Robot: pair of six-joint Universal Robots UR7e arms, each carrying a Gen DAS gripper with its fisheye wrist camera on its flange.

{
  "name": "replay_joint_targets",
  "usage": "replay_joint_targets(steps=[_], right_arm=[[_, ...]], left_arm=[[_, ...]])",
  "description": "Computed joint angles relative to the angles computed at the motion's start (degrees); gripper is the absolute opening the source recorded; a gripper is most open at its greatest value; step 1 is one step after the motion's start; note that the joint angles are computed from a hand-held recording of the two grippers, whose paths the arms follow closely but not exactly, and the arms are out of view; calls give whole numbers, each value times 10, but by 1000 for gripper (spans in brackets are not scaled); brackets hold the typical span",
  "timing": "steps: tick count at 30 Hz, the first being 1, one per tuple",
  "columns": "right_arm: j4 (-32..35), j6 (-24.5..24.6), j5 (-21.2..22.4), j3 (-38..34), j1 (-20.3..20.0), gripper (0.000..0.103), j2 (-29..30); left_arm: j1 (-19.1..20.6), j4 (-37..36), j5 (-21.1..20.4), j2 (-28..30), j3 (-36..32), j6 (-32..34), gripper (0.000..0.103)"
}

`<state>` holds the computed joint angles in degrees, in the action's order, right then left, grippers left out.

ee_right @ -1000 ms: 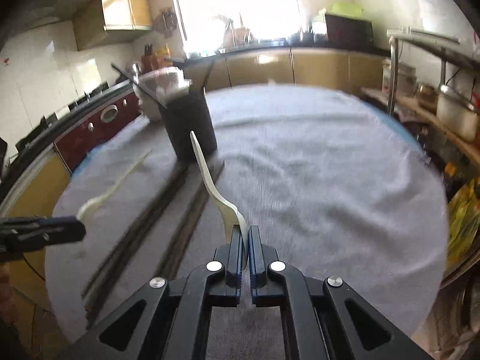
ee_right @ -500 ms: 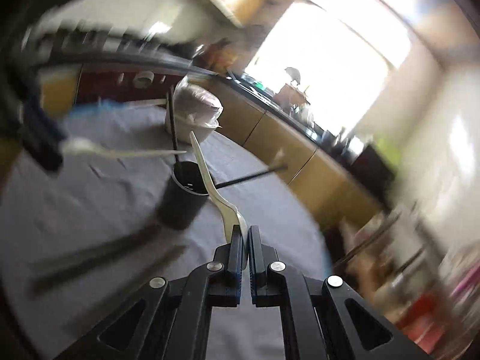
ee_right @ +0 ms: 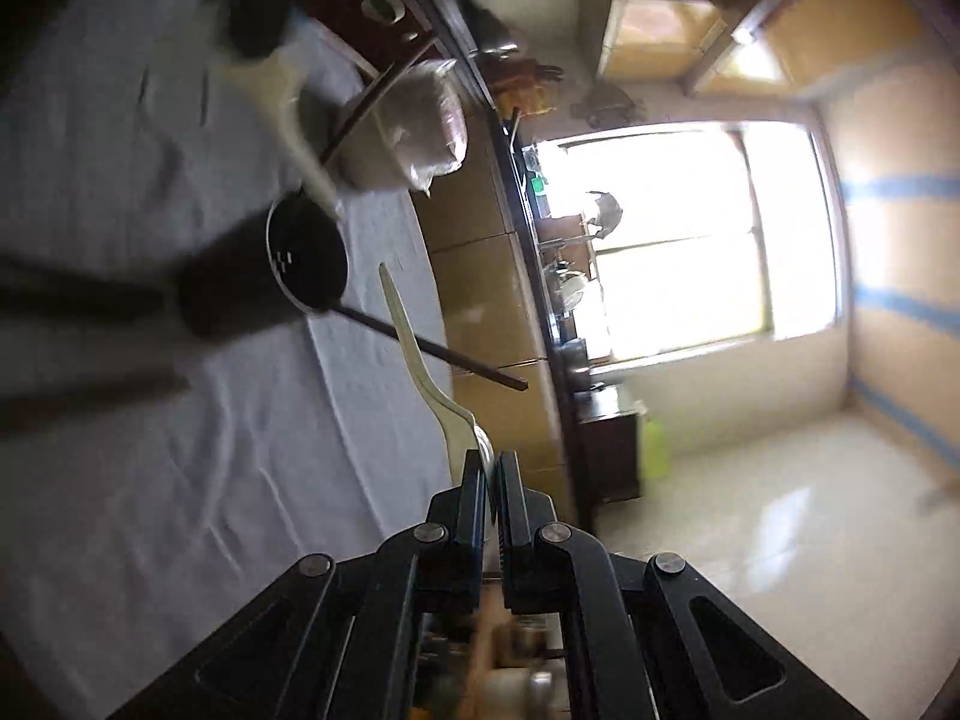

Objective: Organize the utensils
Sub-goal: 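Carry both spoons over the black cup and open both tools to drop them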

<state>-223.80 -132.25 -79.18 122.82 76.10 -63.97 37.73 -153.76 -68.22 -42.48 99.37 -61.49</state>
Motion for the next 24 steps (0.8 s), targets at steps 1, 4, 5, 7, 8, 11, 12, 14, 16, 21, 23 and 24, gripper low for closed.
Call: replay_joint_targets(steps=[1,4,5,7,8,11,12,14,16,21,23,24], right_arm=[[-3,-10,4,-2,-2,4,4],[-18,-50,42,-3,-16,4,10],[-28,-72,65,-2,-24,4,14],[-47,-118,101,-1,-35,4,24],[-56,-148,126,0,-43,4,28],[-61,-223,169,6,-54,4,33],[-61,-248,183,7,-58,4,35],[-55,-303,211,6,-63,4,38],[-44,-343,228,5,-63,4,40],[-18,-448,243,-7,-57,4,48],[-7,-477,243,-12,-54,4,53],[-2,-492,243,-13,-53,4,54]], left_arm=[[5,1,-7,2,-6,-7,25],[18,0,-26,10,-20,-33,25],[21,2,-31,12,-25,-42,25],[26,8,-37,15,-37,-57,25],[27,11,-36,15,-43,-65,25],[35,17,-45,13,-54,-86,25],[36,21,-46,12,-56,-90,25],[42,26,-61,10,-62,-100,30],[42,21,-60,5,-57,-108,32],[22,-5,-20,-28,-17,-102,35],[5,-11,6,-47,6,-92,35],[0,-13,12,-53,13,-90,37]])
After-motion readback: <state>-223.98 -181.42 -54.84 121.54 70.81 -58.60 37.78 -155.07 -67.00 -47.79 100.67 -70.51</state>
